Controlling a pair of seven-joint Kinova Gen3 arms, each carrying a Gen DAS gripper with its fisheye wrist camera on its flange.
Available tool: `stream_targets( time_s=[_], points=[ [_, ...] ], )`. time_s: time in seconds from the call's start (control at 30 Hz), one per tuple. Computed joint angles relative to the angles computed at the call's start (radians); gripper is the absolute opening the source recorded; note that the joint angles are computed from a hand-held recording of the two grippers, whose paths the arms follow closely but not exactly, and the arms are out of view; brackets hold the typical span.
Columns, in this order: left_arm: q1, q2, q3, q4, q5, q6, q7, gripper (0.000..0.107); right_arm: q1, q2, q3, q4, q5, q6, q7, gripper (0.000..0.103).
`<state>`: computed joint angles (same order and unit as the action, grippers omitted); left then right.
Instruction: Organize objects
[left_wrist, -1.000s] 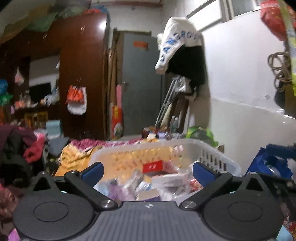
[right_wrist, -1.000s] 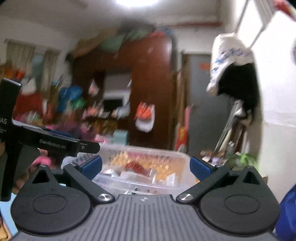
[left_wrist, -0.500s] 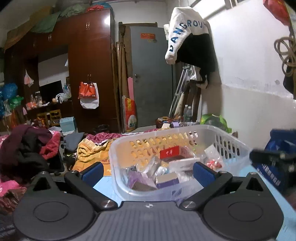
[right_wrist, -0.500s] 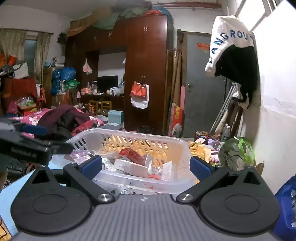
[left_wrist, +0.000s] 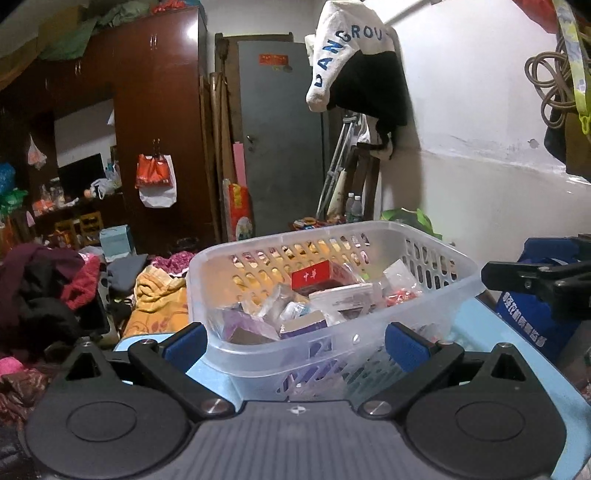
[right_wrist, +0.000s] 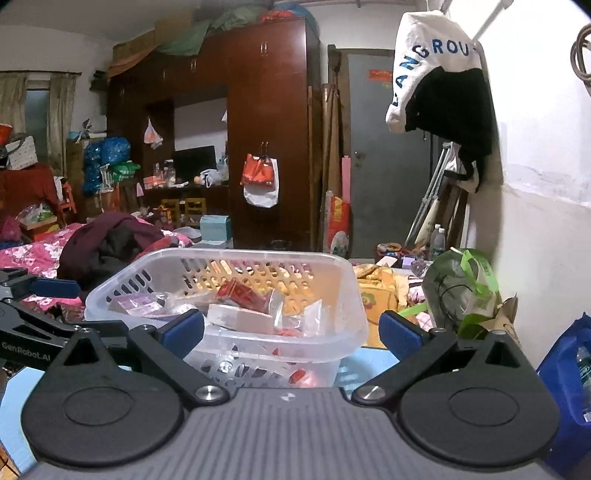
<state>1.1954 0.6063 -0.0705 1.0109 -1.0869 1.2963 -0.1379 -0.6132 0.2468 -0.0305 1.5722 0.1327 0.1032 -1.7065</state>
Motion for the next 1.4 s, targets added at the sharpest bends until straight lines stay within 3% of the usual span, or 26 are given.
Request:
stream_targets(
  time_s=[0.17, 0.43, 0.7, 1.0, 1.4],
  points=[
    [0.007, -0.002, -0.001, 0.007, -0.008, -0.003, 0.009, 0.103, 0.119, 0.006, -0.135, -0.011, -0.051, 0.023, 0.075, 0.103],
    [0.011, -0.014, 0.006, 0.033, -0.023, -0.012, 0.028, 0.103, 0.205, 0.003, -0.231, 0.007, -0.132, 0.006, 0.169, 0.103],
    [0.008, -0.025, 0.016, 0.046, -0.027, -0.025, 0.036, 0.103, 0.207, 0.001, -0.227, 0.014, -0.173, -0.008, 0.190, 0.103],
    [0.008, -0.027, 0.020, 0.049, -0.033, -0.030, 0.042, 0.103, 0.288, 0.007, -0.317, 0.020, -0.212, -0.013, 0.241, 0.103],
    [0.003, -0.040, 0.027, 0.075, -0.038, -0.052, 0.068, 0.103, 0.293, 0.009, -0.326, 0.024, -0.226, -0.017, 0.273, 0.103]
  ],
)
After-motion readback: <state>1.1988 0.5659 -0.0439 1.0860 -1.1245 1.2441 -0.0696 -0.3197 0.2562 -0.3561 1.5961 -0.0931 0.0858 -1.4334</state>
